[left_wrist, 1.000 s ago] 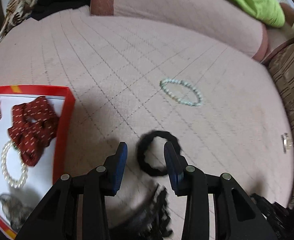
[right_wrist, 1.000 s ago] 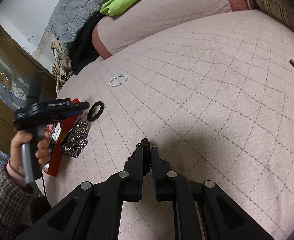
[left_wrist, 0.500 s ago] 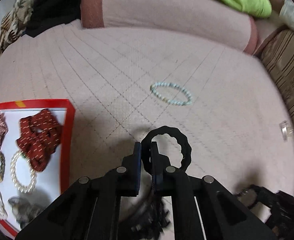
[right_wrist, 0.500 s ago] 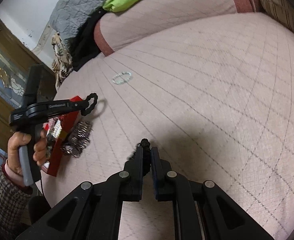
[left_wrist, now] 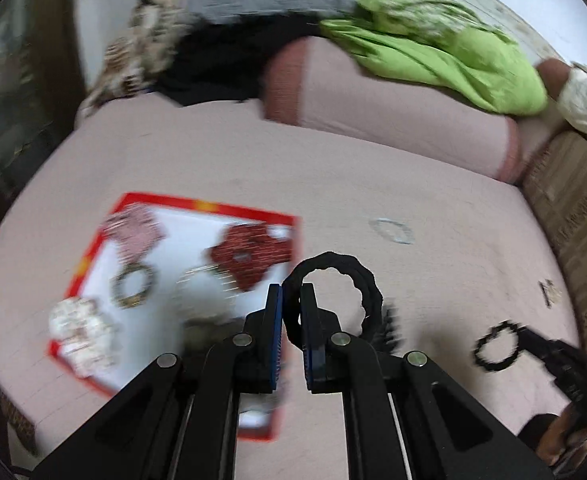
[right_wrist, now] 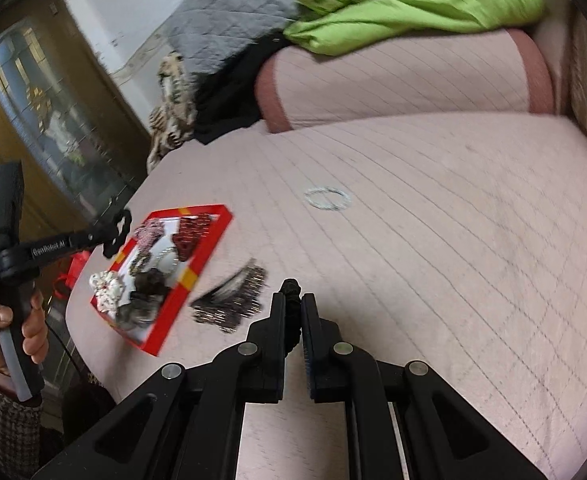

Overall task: Organize jewelry
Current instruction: 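Lower the black wavy hair tie with the left gripper while the right lowers the beaded tie into the tray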

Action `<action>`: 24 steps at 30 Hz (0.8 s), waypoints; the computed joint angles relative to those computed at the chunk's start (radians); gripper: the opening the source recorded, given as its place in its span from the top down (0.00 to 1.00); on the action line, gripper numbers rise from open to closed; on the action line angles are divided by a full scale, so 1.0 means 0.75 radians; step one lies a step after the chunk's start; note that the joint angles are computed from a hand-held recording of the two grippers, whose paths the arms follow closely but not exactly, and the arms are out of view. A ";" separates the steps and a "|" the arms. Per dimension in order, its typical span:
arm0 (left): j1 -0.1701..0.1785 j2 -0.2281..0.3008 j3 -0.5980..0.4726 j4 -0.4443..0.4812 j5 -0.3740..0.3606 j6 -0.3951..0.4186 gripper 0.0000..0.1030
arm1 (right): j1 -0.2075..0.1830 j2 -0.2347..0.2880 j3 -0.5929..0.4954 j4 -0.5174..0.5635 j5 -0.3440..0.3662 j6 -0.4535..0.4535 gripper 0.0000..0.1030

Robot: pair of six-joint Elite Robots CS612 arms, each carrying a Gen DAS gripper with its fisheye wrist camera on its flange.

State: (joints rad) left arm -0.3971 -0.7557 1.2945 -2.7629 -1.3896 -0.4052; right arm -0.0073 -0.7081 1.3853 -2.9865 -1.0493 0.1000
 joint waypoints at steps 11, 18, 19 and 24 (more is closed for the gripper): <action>0.110 -0.038 0.144 -0.014 0.024 -0.229 0.92 | 0.126 0.041 -0.192 0.170 0.013 -0.177 0.92; 0.142 0.015 0.113 0.013 0.001 -0.264 0.92 | 0.202 0.161 -0.447 0.366 0.074 -0.198 0.92; 0.143 0.021 0.109 0.021 0.007 -0.268 0.92 | 0.211 0.173 -0.474 0.389 0.079 -0.195 0.92; 0.168 0.049 0.096 0.039 0.021 -0.309 0.92 | 0.253 0.240 -0.603 0.564 0.168 -0.243 0.92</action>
State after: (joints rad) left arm -0.2710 -0.7187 1.3668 -2.7338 -1.3738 -0.6367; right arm 0.1827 -0.5282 0.9328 -2.5634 -0.9232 -0.0824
